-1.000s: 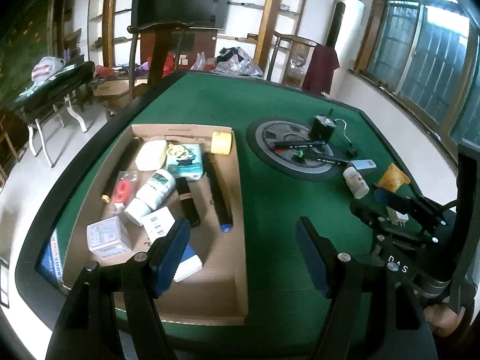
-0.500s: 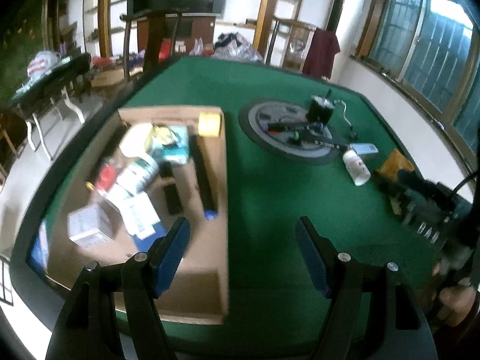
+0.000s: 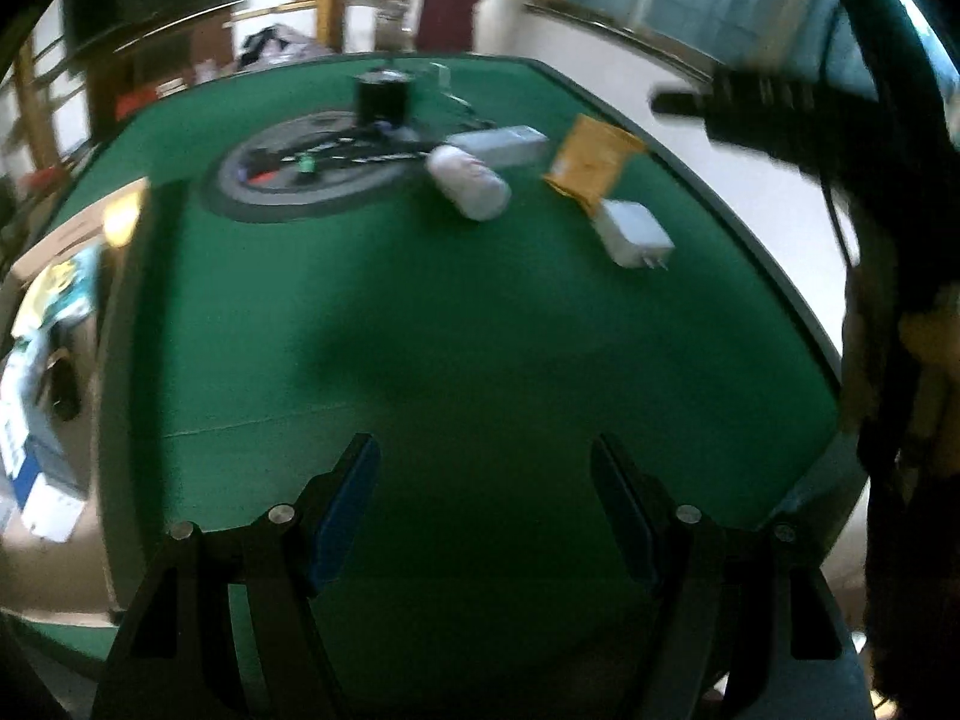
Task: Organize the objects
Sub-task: 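Move both open tools back from the box toward the remaining table items, then move the left tool toward the white pill bottle while right tool approaches the white charger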
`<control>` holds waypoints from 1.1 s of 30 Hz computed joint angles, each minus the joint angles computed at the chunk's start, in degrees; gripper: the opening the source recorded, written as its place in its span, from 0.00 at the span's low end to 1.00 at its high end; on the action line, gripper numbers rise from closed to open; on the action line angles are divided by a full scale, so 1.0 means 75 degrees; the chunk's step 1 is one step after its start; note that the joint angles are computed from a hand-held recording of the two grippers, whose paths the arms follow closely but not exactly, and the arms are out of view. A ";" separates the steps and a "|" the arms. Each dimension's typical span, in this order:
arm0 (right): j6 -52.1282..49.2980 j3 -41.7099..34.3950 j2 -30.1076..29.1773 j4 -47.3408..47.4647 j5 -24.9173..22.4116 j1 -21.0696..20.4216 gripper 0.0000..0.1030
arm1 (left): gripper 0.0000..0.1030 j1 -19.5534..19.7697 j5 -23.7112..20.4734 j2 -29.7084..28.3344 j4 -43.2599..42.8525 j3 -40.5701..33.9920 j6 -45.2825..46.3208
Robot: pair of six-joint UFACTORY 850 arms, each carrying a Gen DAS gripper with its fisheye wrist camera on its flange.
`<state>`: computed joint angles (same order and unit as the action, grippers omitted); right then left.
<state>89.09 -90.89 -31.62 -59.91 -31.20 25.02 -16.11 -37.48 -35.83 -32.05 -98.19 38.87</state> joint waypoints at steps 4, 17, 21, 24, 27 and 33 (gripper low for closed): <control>0.0886 0.0124 0.0270 -0.0846 0.0097 0.0085 0.55 | 0.65 -0.0008 -0.0091 0.0038 -0.0180 0.0065 0.0222; 0.1174 -0.0507 -0.0069 -0.1730 0.0025 0.0536 0.71 | 0.65 0.0313 -0.0343 -0.0194 -0.0802 -0.0236 0.0357; -0.0007 -0.0984 -0.0516 -0.0575 0.0124 0.0516 0.71 | 0.65 0.0386 -0.0464 -0.0237 -0.1025 -0.0260 0.0505; -0.0374 -0.1129 -0.0672 -0.0159 0.0197 0.0531 0.71 | 0.65 0.0432 -0.0533 -0.0284 -0.1125 -0.0309 0.0570; -0.0494 -0.1248 -0.0756 -0.0094 0.0141 0.0576 0.71 | 0.65 0.0482 -0.0602 -0.0359 -0.1192 -0.0404 0.0560; -0.0930 -0.1497 -0.0964 0.0360 0.0074 0.0570 0.71 | 0.65 0.0550 -0.0746 -0.0485 -0.1370 -0.0533 0.0596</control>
